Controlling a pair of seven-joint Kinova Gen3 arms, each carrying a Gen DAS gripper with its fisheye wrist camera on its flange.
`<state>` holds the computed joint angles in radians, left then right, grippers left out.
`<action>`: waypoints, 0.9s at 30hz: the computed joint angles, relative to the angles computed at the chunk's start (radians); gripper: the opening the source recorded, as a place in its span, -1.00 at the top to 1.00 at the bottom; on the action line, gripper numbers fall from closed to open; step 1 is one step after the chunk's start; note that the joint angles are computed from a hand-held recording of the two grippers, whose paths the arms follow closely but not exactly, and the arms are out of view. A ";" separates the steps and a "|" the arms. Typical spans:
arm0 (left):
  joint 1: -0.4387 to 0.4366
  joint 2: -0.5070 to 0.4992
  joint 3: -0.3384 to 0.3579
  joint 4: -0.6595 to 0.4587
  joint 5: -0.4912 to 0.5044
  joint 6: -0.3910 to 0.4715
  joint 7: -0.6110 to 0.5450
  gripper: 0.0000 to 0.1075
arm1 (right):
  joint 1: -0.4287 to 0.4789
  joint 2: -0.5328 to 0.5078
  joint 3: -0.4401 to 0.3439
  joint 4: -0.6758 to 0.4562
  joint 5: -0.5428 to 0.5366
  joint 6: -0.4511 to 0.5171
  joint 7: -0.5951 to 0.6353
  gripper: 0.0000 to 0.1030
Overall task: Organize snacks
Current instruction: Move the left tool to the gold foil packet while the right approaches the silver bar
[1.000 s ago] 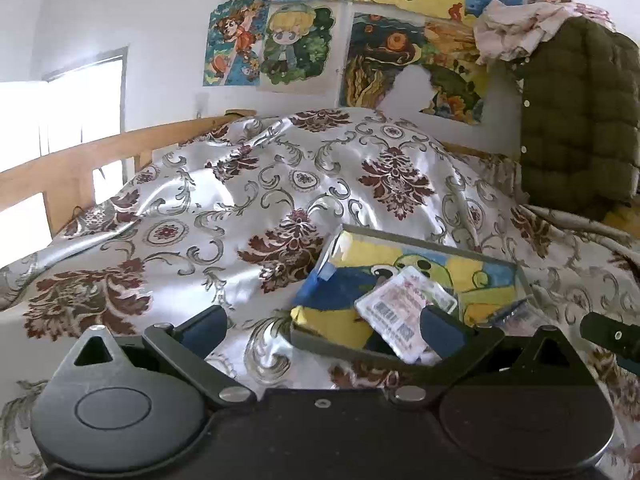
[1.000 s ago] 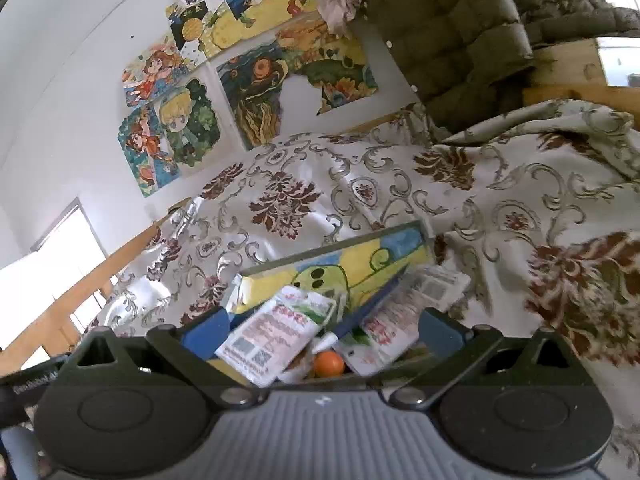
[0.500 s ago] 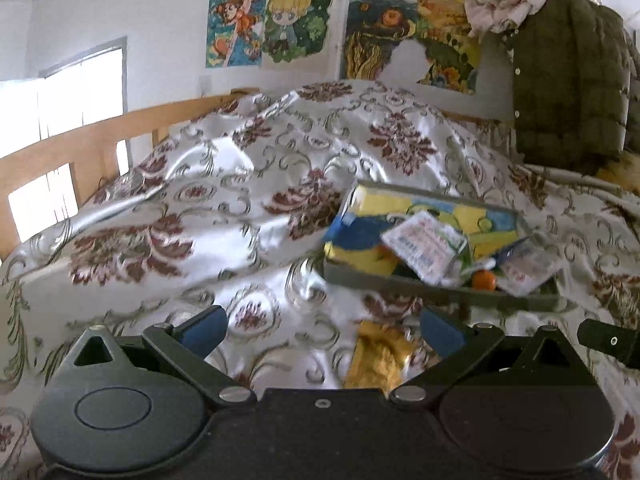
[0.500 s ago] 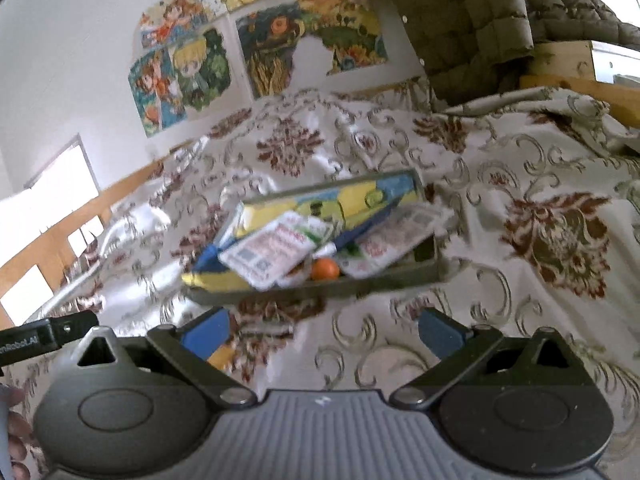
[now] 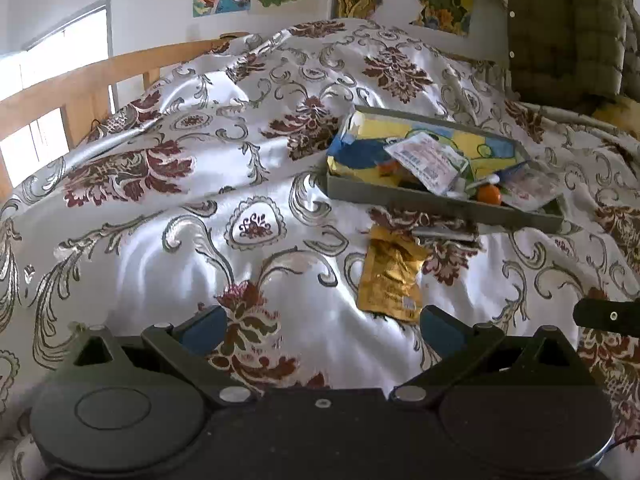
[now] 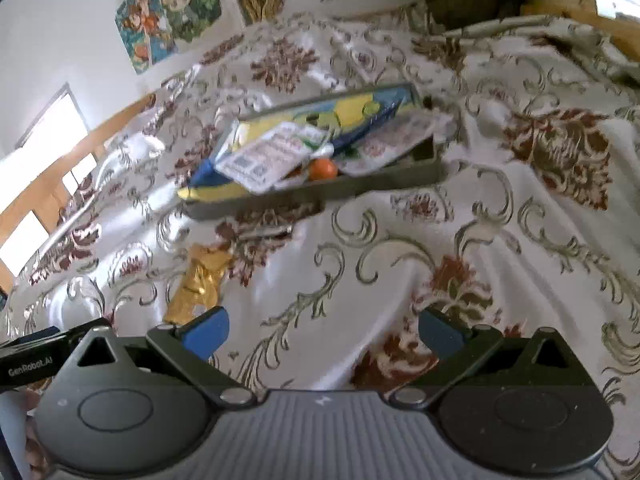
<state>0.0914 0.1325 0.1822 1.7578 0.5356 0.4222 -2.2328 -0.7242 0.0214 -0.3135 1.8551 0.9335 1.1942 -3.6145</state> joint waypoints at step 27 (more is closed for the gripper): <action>0.048 0.136 0.049 -0.124 -0.166 -0.004 0.016 -0.90 | 0.021 0.060 0.068 -0.091 -0.098 -0.047 0.300 -1.00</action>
<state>0.1396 0.2689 0.2309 1.6339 0.3696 0.4187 -2.2165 -0.7032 0.0813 -0.2460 1.7637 0.8350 1.1475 -3.3147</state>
